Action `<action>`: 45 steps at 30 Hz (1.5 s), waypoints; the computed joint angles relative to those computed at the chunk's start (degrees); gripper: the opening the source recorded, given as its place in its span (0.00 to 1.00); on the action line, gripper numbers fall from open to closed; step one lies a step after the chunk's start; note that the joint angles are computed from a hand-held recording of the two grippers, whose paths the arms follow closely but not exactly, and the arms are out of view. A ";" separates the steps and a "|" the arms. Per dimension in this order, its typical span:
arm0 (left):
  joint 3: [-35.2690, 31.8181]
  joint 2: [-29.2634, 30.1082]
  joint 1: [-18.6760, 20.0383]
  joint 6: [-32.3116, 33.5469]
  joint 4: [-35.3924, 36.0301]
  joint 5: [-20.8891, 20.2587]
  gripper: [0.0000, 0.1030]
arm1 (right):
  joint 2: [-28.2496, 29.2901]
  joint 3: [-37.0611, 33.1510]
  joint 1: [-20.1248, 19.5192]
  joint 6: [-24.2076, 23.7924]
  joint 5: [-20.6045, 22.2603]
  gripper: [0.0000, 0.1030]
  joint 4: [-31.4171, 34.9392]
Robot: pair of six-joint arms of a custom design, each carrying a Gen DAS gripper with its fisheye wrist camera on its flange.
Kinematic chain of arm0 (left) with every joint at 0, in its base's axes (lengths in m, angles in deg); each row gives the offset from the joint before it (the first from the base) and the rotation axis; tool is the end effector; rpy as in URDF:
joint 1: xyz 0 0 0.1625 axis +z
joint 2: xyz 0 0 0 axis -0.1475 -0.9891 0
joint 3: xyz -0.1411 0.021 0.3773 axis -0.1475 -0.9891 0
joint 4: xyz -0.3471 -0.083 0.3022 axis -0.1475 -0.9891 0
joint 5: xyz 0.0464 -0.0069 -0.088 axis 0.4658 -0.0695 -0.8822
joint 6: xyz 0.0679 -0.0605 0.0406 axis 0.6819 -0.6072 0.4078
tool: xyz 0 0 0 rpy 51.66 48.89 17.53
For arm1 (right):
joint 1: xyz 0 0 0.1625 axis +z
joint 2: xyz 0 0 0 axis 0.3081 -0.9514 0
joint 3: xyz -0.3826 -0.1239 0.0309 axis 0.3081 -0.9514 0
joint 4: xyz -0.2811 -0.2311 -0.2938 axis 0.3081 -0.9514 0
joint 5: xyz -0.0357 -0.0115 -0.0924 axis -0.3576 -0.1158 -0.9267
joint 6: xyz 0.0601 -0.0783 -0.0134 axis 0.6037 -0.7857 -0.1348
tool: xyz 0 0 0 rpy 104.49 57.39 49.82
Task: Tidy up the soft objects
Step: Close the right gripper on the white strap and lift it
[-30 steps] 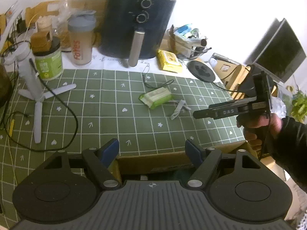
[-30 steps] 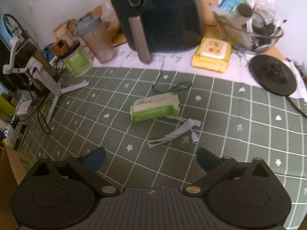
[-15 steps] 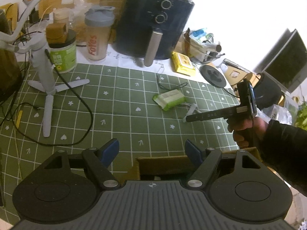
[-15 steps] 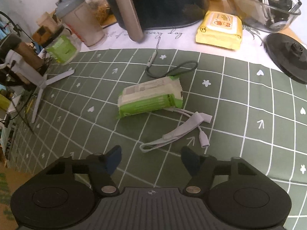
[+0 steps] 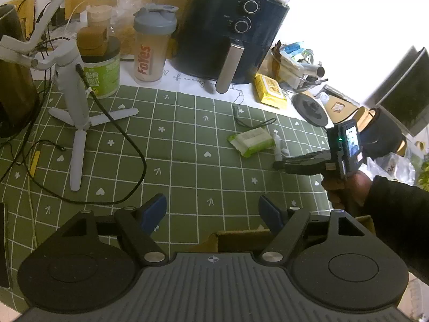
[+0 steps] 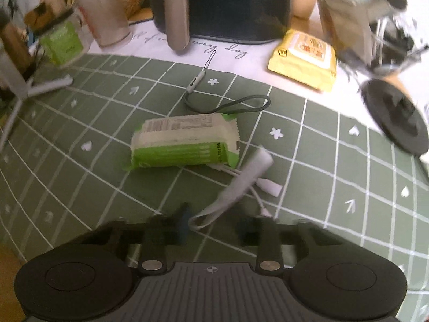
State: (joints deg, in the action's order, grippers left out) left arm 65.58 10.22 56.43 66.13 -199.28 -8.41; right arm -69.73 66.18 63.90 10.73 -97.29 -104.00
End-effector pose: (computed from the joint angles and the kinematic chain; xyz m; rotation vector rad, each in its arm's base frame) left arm -0.3356 -0.6258 0.1789 0.8834 2.6710 -0.3331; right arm 0.0001 -0.6054 0.2742 0.1727 -2.4037 0.6434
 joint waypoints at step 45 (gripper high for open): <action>-17.98 16.18 0.68 27.50 4.85 -5.22 0.73 | -15.18 12.90 2.01 2.00 -2.04 0.03 -2.01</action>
State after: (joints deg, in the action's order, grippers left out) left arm 47.60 26.40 57.11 93.63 -194.44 -13.62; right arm -84.91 79.08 65.91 12.73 -99.33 -106.01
